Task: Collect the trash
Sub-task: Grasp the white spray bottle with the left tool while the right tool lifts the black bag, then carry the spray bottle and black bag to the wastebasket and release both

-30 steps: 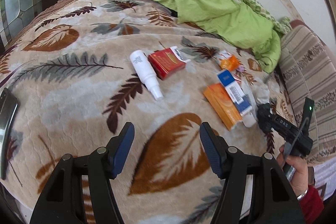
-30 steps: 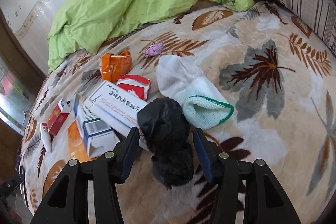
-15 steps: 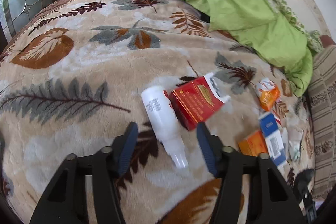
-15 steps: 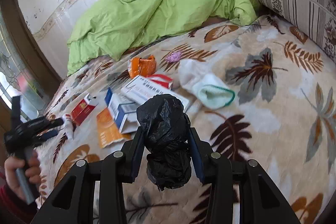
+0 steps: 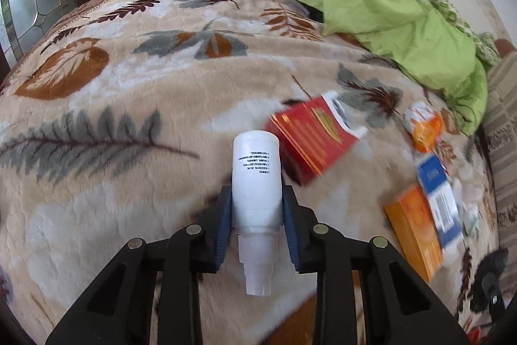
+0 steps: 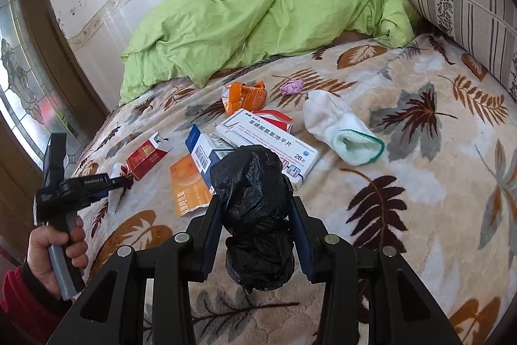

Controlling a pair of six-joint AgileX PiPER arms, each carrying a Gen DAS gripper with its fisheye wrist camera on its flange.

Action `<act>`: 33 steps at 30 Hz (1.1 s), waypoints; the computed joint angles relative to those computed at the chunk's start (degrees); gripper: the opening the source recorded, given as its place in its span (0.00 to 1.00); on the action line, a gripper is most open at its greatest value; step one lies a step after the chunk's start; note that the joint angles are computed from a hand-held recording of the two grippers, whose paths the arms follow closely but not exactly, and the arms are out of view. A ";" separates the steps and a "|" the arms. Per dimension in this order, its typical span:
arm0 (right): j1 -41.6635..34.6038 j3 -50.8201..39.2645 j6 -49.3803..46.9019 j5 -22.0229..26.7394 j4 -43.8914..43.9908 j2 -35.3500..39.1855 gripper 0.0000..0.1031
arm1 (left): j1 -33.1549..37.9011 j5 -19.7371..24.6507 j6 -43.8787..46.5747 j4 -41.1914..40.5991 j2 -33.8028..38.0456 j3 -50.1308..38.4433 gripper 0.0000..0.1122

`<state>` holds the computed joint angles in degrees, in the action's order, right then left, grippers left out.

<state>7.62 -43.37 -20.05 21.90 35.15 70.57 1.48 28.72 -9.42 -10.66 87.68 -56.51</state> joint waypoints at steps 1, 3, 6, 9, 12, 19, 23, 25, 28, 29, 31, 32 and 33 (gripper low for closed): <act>0.58 0.16 1.21 -0.20 -1.24 -0.50 0.42 | -0.53 -0.18 1.05 -0.74 -1.92 1.99 0.26; 1.56 0.71 3.03 -0.38 -2.91 -1.92 0.42 | -1.76 -0.85 2.16 -1.58 -6.19 5.98 0.26; 3.35 1.84 6.49 -0.11 -5.73 -4.25 0.42 | -4.37 -0.54 2.29 -2.67 -12.69 10.67 0.26; 5.59 2.88 10.52 0.11 -9.18 -6.65 0.42 | -9.95 0.10 -4.99 3.20 -18.97 13.93 0.26; 7.52 3.86 15.33 0.19 -13.13 -9.66 0.42 | -17.45 2.20 -15.30 12.16 -23.94 15.31 0.26; 7.12 5.94 14.22 2.55 -9.93 -16.58 0.42 | -39.11 13.97 -42.86 34.18 -33.02 14.30 0.26; 6.47 6.84 14.07 4.33 -9.99 -21.40 0.42 | -51.89 22.89 -54.76 43.24 -35.68 12.97 0.26; 6.78 7.28 14.71 5.20 -10.75 -23.98 0.42 | -58.52 27.58 -60.24 47.25 -36.16 12.05 0.26; 6.47 8.01 13.68 7.09 -9.44 -27.48 0.42 | -66.21 33.18 -65.67 51.27 -36.29 10.50 0.26; 6.82 8.20 14.35 7.61 -9.97 -28.53 0.42 | -68.02 34.52 -66.85 52.24 -36.24 10.04 0.26; 7.90 8.60 16.86 8.05 -12.13 -30.29 0.42 | -71.56 37.14 -69.05 54.19 -36.19 9.13 0.26; 8.20 8.63 17.68 8.22 -12.85 -30.80 0.42 | -72.59 37.86 -69.67 54.82 -36.07 8.78 0.26; 7.98 8.67 17.76 8.57 -12.95 -31.24 0.42 | -73.46 38.46 -70.18 55.32 -35.93 8.44 0.26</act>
<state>15.60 -34.70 -2.29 30.46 22.21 39.33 -71.99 67.18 -79.61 44.66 51.75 -48.06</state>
